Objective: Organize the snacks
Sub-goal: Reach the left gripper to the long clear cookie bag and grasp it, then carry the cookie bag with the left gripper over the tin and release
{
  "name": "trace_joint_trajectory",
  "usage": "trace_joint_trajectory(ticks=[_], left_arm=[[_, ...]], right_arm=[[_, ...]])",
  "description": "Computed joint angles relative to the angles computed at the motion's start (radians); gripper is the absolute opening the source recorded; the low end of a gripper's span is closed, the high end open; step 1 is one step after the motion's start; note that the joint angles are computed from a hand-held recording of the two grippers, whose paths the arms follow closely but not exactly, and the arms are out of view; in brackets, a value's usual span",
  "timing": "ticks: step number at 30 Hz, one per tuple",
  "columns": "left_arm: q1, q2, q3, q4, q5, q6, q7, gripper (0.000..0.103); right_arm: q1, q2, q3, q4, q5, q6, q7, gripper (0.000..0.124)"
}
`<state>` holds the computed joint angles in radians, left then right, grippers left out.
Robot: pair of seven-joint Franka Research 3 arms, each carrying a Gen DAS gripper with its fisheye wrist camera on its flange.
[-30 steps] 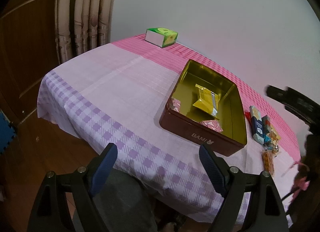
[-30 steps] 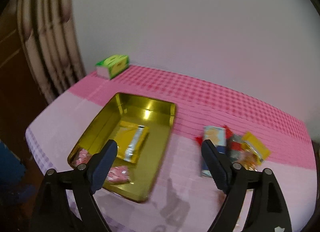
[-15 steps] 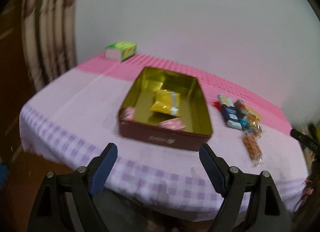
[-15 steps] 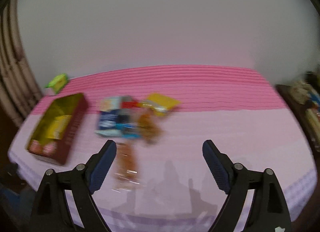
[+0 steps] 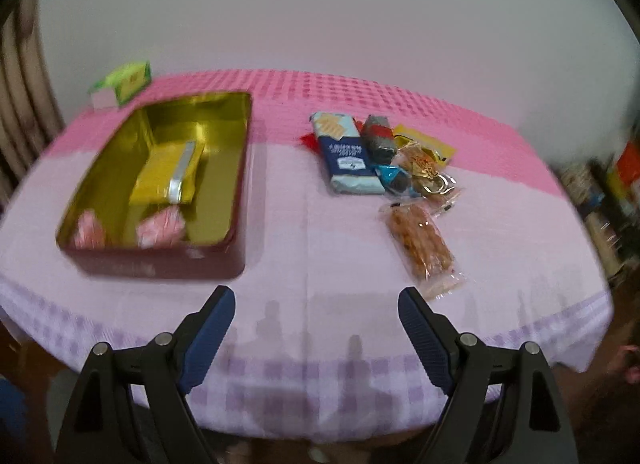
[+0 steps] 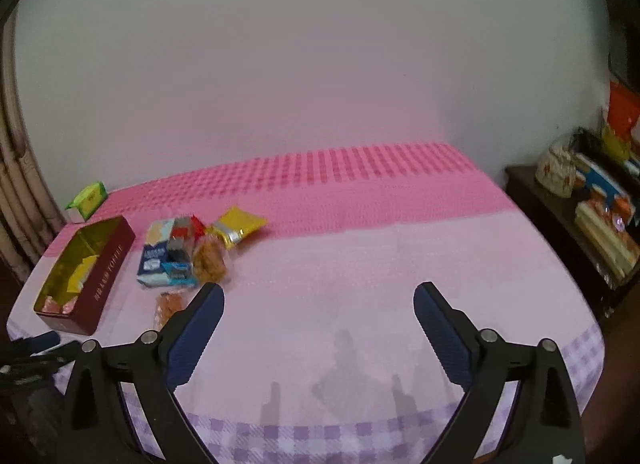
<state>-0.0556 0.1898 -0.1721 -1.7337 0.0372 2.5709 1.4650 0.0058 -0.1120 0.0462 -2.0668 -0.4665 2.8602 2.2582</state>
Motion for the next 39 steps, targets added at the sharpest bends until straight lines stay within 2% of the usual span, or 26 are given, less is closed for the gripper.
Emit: trace_joint_trajectory(ticks=[2, 4, 7, 10, 13, 16, 17, 19, 20, 22, 23, 25, 26, 27, 29, 33, 39], left_arm=[[-0.040, 0.041, 0.015, 0.056, 0.119, -0.027, -0.054, 0.086], [-0.061, 0.067, 0.013, 0.085, 0.158, -0.023, -0.092, 0.086], [-0.072, 0.127, -0.008, 0.168, 0.134, -0.079, -0.100, 0.086], [-0.111, 0.207, -0.003, 0.273, 0.176, -0.150, -0.130, 0.086], [-0.126, 0.263, -0.006, 0.348, 0.167, -0.180, -0.174, 0.086], [-0.147, 0.336, -0.006, 0.465, 0.158, -0.277, -0.197, 0.085], [-0.154, 0.353, -0.005, 0.490, 0.161, -0.287, -0.201, 0.085], [-0.176, 0.341, 0.012, 0.467, 0.198, -0.232, -0.242, 0.085], [-0.179, 0.351, 0.008, 0.484, 0.201, -0.244, -0.244, 0.085], [-0.195, 0.417, 0.004, 0.589, 0.193, -0.360, -0.225, 0.084], [-0.204, 0.432, 0.012, 0.608, 0.201, -0.375, -0.243, 0.078], [-0.197, 0.427, 0.006, 0.586, 0.184, -0.368, -0.252, 0.062], [-0.201, 0.402, 0.011, 0.544, 0.204, -0.336, -0.256, 0.041], [-0.195, 0.386, 0.003, 0.523, 0.203, -0.317, -0.235, 0.038], [-0.181, 0.374, -0.013, 0.520, 0.182, -0.334, -0.188, 0.037], [-0.156, 0.290, -0.020, 0.440, 0.158, -0.271, -0.167, 0.037], [-0.119, 0.159, -0.039, 0.348, 0.113, -0.202, -0.068, 0.037]], right_arm=[[0.014, -0.012, -0.017, 0.000, 0.071, 0.020, -0.065, 0.098], [0.011, -0.025, -0.017, -0.005, 0.104, 0.021, -0.092, 0.100], [0.028, -0.035, -0.038, -0.017, 0.239, 0.035, -0.181, 0.101], [0.031, -0.045, -0.046, -0.031, 0.352, 0.043, -0.239, 0.101], [0.019, -0.061, -0.039, -0.049, 0.406, 0.076, -0.262, 0.102], [0.004, -0.065, -0.024, -0.051, 0.424, 0.097, -0.273, 0.102], [0.001, -0.063, -0.021, -0.049, 0.431, 0.099, -0.277, 0.102], [0.007, -0.058, -0.024, -0.046, 0.459, 0.095, -0.300, 0.102], [0.009, -0.055, -0.025, -0.043, 0.470, 0.091, -0.311, 0.102], [0.011, -0.049, -0.026, -0.035, 0.487, 0.077, -0.322, 0.102], [0.016, -0.047, -0.030, -0.034, 0.503, 0.075, -0.331, 0.102], [0.020, -0.047, -0.033, -0.033, 0.521, 0.073, -0.346, 0.102], [0.015, -0.049, -0.029, -0.035, 0.513, 0.078, -0.341, 0.102], [0.011, -0.052, -0.026, -0.039, 0.509, 0.082, -0.338, 0.102], [0.012, -0.054, -0.026, -0.041, 0.517, 0.089, -0.341, 0.102], [0.019, -0.050, -0.029, -0.039, 0.539, 0.080, -0.364, 0.102], [0.019, -0.046, -0.027, -0.031, 0.540, 0.066, -0.366, 0.102]])
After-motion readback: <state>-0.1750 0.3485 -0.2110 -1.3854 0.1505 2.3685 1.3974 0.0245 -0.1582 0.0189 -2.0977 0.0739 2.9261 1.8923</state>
